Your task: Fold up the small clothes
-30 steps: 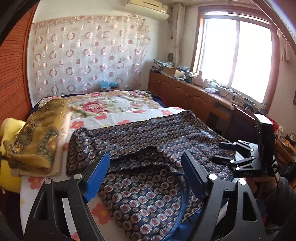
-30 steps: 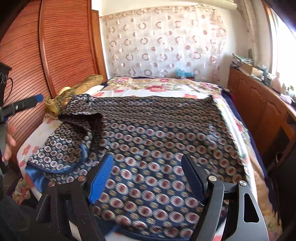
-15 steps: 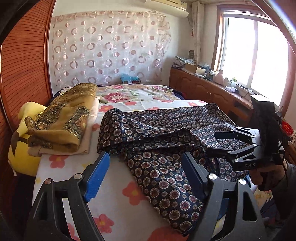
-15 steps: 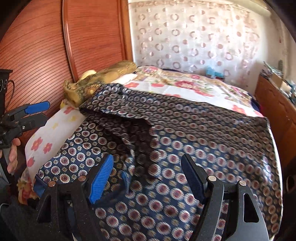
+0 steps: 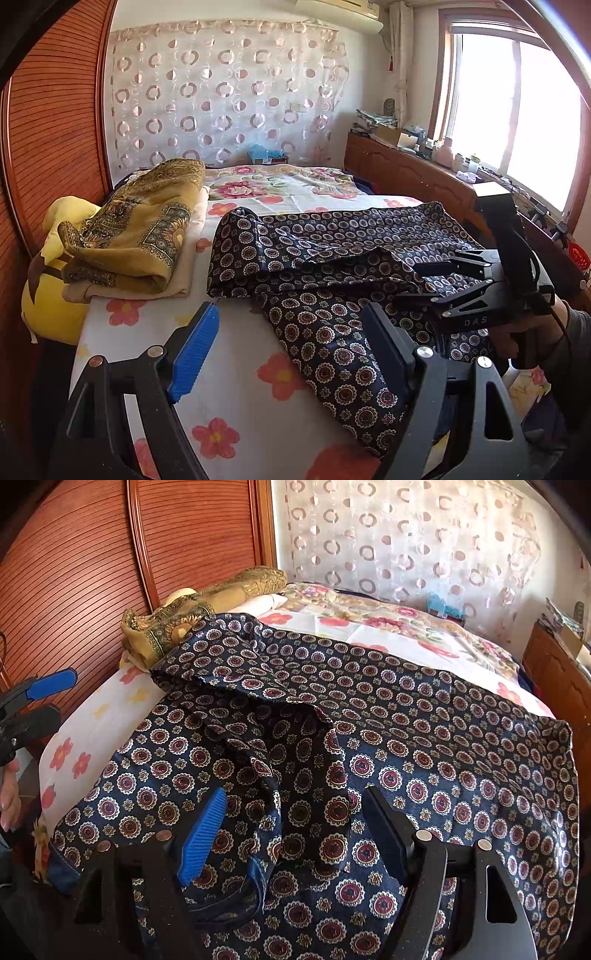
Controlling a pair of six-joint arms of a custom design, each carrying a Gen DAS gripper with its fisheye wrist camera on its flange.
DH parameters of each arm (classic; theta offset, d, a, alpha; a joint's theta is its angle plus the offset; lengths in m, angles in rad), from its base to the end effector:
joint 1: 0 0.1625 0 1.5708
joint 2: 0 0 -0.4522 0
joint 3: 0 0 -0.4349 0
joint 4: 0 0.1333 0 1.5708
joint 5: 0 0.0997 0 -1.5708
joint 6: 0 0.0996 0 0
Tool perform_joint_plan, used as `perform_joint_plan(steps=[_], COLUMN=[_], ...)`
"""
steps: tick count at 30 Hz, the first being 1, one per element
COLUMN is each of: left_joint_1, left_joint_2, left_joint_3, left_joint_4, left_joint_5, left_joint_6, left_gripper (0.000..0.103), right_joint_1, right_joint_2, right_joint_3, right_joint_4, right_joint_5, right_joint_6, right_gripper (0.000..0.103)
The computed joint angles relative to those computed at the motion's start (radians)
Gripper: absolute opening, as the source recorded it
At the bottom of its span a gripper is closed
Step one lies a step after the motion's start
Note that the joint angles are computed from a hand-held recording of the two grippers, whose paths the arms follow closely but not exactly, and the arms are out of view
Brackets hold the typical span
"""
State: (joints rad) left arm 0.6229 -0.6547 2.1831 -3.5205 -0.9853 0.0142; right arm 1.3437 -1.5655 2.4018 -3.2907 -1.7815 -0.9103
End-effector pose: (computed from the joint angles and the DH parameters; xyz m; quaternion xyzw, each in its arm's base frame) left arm -0.2979 -0.4459 -0.0316 0.3797 0.8580 -0.3058 0.1619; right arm 0.0122 -0.4466 0.3072 0.2588 -0.8621 0.3071 0.3091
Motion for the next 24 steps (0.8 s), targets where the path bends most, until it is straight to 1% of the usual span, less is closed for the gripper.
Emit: perform_joint_plan(steps=[2, 3, 4, 6, 7, 8, 9, 10, 12, 13, 17, 19, 21, 24], left_joint_1=[0.002, 0.002, 0.003, 0.005, 0.007, 0.008, 0.009, 0.009, 0.007, 0.006, -0.001, -0.005, -0.011, -0.018], left_joint_2=[0.001, 0.002, 0.002, 0.002, 0.000, 0.001, 0.000, 0.000, 0.000, 0.000, 0.003, 0.004, 0.009, 0.017], left_joint_3=[0.001, 0.002, 0.003, 0.003, 0.006, 0.005, 0.006, 0.006, 0.007, 0.007, 0.008, 0.008, 0.005, -0.001], left_joint_4=[-0.002, -0.004, -0.005, -0.002, -0.003, -0.002, -0.002, -0.002, -0.003, -0.003, -0.005, -0.004, -0.002, 0.002], left_joint_5=[-0.003, -0.004, -0.005, -0.005, -0.006, -0.007, -0.009, -0.010, -0.011, -0.011, -0.018, -0.027, -0.033, -0.048], left_joint_6=[-0.002, -0.003, -0.004, -0.008, -0.009, -0.012, -0.013, -0.014, -0.015, -0.015, -0.014, -0.014, -0.012, -0.008], left_gripper=[0.080, 0.080, 0.080, 0.080, 0.080, 0.080, 0.080, 0.080, 0.080, 0.080, 0.080, 0.080, 0.080, 0.080], right_joint_1=[0.002, 0.003, 0.003, 0.006, 0.007, 0.008, 0.007, 0.007, 0.005, 0.003, -0.015, -0.033, -0.054, -0.109], right_joint_2=[0.009, 0.012, 0.017, 0.024, 0.025, 0.026, 0.026, 0.025, 0.029, 0.019, -0.048, -0.091, -0.132, -0.195], right_joint_3=[-0.012, -0.017, -0.021, -0.022, -0.022, -0.020, -0.018, -0.013, 0.007, 0.020, 0.071, 0.092, 0.111, 0.134], right_joint_4=[0.020, 0.029, 0.036, 0.032, 0.035, 0.037, 0.038, 0.034, -0.017, -0.034, -0.099, -0.113, -0.136, -0.147], right_joint_5=[-0.007, -0.009, -0.010, -0.017, -0.014, -0.009, -0.001, 0.007, 0.032, 0.053, 0.137, 0.173, 0.192, 0.225], right_joint_6=[0.006, 0.009, 0.007, -0.004, -0.010, -0.016, -0.026, -0.038, -0.058, -0.065, -0.075, -0.074, -0.081, -0.077], right_gripper=[0.067, 0.060, 0.056, 0.041, 0.035, 0.022, 0.014, 0.010, 0.006, 0.005, 0.005, 0.005, 0.005, 0.005])
